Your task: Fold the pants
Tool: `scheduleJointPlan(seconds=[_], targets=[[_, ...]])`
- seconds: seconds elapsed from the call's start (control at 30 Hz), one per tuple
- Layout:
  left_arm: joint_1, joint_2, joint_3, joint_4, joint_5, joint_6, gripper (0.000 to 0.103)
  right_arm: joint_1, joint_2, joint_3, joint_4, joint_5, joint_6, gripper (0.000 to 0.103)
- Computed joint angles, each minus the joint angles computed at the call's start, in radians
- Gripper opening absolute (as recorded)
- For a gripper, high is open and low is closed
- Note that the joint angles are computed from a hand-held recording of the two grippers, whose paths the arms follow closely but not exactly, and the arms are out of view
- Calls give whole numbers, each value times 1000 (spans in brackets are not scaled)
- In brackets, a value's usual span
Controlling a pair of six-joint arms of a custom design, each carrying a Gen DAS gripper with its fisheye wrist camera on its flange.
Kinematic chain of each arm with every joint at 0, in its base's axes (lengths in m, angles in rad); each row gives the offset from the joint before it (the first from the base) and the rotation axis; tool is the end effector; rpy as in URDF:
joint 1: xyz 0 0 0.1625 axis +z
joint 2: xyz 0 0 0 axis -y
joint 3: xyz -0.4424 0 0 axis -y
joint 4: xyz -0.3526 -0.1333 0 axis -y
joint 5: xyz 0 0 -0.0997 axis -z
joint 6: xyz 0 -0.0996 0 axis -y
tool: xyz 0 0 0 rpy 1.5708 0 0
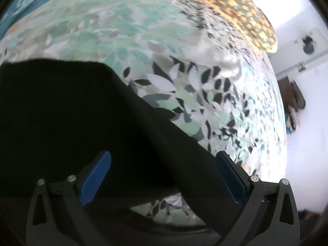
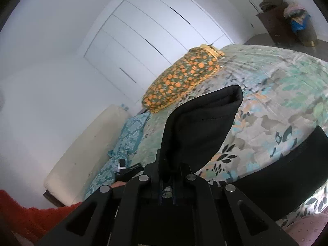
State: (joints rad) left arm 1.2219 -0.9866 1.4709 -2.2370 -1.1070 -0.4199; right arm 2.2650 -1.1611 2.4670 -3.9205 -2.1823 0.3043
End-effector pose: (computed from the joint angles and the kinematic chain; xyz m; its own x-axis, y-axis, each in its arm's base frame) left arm -0.0620 -0.6906 0.2978 -0.9298 -0.1670 -0.3280 -0.0469 0.9376 -0.3446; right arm 0.3075 -0.2504 0.2731 -0.9997 -0.0201 0.0165 -0.0233 0.4115 -0.9111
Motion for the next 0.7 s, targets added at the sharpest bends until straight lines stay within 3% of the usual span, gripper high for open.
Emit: scheduleJointPlan(seconds=[0.03,0.1,0.17,0.2,0.23,0.27,0.37,0.43,0.53,0.6,0.67,0.7], targets=[[6,0,1,-8,-7,-17,100,4,-4,2,-4,5,-2,7],[13,-1,10,-36,-19,-27,89,8,-17,10,-16,27,0,7],[14,3,6,-36,-33,-10,55,12,-30,18,-18,29,4,7],[15,7,2,-33,-40,0,43,14,-33,20,-16,17,0,7],[14,8,0,-30,-35,2,15,15,-36,21,-13,7,-1,7],[13,5,0,-25,-27,-4,8,3,-41,30,-8,-6,4,7],[12,-25,13,-70,-66,-34,5,-76,-73,45,21,-6,7,7],[-30,-83,47,-142,-57,12,5,-113,-97,25,68,-25,-30,7],[-123,-216,164,-292,35,124,5,-167,-135,7,78,39,-67,7],[-187,-356,313,-403,107,204,7,-195,-163,2,151,45,-72,7],[-215,-456,433,-358,154,169,10,-237,-192,8,293,22,-36,7],[-221,-508,512,-278,178,106,10,-267,-201,16,366,12,0,7]])
